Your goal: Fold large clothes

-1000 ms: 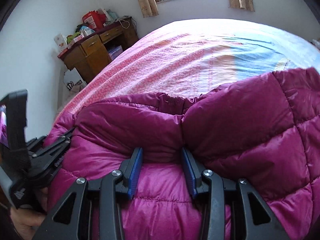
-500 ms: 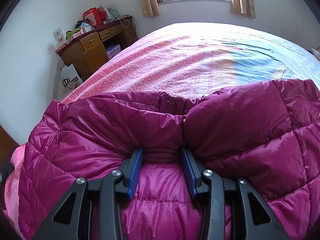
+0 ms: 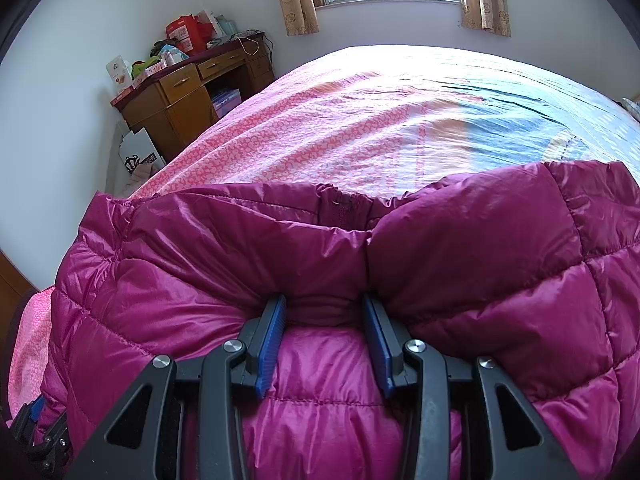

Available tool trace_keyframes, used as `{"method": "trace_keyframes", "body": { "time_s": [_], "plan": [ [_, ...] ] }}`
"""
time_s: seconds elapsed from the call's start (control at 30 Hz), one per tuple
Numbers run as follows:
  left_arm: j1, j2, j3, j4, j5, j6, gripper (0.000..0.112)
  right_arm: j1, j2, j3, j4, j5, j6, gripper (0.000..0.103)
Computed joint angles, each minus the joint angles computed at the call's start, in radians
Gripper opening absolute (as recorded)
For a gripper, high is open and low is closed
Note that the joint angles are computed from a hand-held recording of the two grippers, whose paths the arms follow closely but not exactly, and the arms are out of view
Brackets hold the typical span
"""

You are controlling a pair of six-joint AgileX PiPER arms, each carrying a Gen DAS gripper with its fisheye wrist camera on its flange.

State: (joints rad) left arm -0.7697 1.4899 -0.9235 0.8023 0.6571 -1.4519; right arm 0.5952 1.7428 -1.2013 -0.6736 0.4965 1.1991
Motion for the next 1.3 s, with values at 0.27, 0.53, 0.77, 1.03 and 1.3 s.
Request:
{"method": "trace_keyframes", "body": {
  "time_s": [0.27,0.53,0.77,1.03,1.3],
  "plan": [
    [-0.024,0.042,-0.040,0.012,0.074,0.018,0.094,0.009,0.011,-0.038,0.050,0.048,-0.048,0.042],
    [-0.042,0.052,-0.044,0.024,0.080,-0.009,0.094,0.117,-0.154,-0.014,0.023,0.173,-0.017,0.042],
    [-0.019,-0.014,0.037,0.054,-0.015,-0.066,0.094,0.150,-0.190,0.195,-0.048,-0.010,0.206,0.041],
    [0.003,-0.183,0.234,0.216,-0.317,-0.384,0.102,0.166,-0.206,0.293,-0.314,-0.088,0.483,0.041],
    [0.015,-0.134,0.132,0.228,-0.310,-0.409,0.038,0.085,-0.259,0.410,-0.582,-0.273,0.789,0.041]
  ]
}}
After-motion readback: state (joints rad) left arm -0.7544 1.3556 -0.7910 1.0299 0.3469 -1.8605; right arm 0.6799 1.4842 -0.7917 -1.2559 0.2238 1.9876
